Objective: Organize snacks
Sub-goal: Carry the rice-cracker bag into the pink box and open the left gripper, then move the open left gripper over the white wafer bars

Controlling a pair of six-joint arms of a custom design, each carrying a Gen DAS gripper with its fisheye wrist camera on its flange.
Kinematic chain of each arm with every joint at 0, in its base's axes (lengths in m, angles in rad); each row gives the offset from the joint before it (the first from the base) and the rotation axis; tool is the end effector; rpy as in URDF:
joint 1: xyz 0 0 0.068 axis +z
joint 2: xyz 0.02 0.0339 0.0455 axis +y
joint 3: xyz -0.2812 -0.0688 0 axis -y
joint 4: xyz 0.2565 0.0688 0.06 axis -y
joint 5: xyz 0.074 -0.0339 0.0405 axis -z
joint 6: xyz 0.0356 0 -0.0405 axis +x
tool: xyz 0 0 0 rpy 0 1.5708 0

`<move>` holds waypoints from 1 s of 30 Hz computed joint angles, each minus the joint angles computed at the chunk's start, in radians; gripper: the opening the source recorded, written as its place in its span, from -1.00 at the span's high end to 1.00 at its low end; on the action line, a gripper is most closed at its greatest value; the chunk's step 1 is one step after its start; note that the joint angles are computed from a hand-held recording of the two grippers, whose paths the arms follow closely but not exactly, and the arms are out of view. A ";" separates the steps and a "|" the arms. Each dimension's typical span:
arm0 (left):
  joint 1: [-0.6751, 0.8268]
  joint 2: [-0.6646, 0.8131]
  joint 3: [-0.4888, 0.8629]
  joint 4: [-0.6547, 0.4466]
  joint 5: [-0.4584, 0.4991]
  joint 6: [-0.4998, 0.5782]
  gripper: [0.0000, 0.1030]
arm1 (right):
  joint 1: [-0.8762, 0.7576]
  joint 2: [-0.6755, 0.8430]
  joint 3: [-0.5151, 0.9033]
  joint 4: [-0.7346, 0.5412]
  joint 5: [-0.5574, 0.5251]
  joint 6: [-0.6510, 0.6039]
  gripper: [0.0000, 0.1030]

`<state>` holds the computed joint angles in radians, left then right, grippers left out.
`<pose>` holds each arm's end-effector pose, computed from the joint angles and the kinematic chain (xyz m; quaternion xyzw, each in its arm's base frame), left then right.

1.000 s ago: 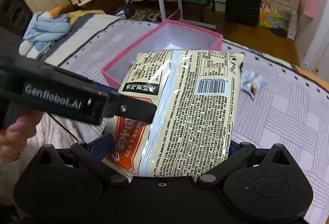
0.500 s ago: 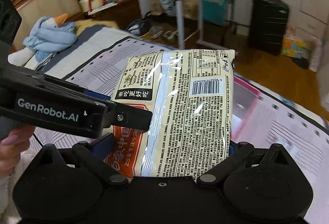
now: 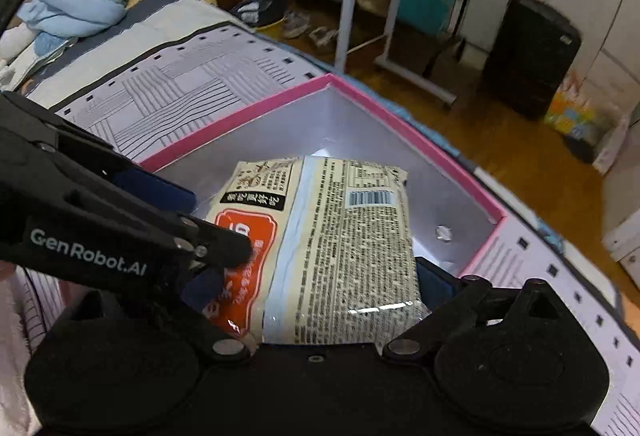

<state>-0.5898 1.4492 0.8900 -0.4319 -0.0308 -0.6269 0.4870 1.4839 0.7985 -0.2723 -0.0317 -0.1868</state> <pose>0.2459 -0.1633 0.2157 -0.0222 0.9579 -0.1512 0.2429 0.2604 0.1391 0.1881 -0.3196 0.8981 0.0601 0.2961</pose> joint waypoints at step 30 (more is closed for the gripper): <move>-0.474 0.041 0.225 0.044 -0.275 0.035 0.11 | -0.703 -0.533 -0.114 -0.362 -0.405 0.081 -0.42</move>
<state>-1.0636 1.4900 1.1152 -0.3878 -0.3062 -0.5917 -0.2159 0.9506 0.6845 -0.6338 -0.4370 -0.1058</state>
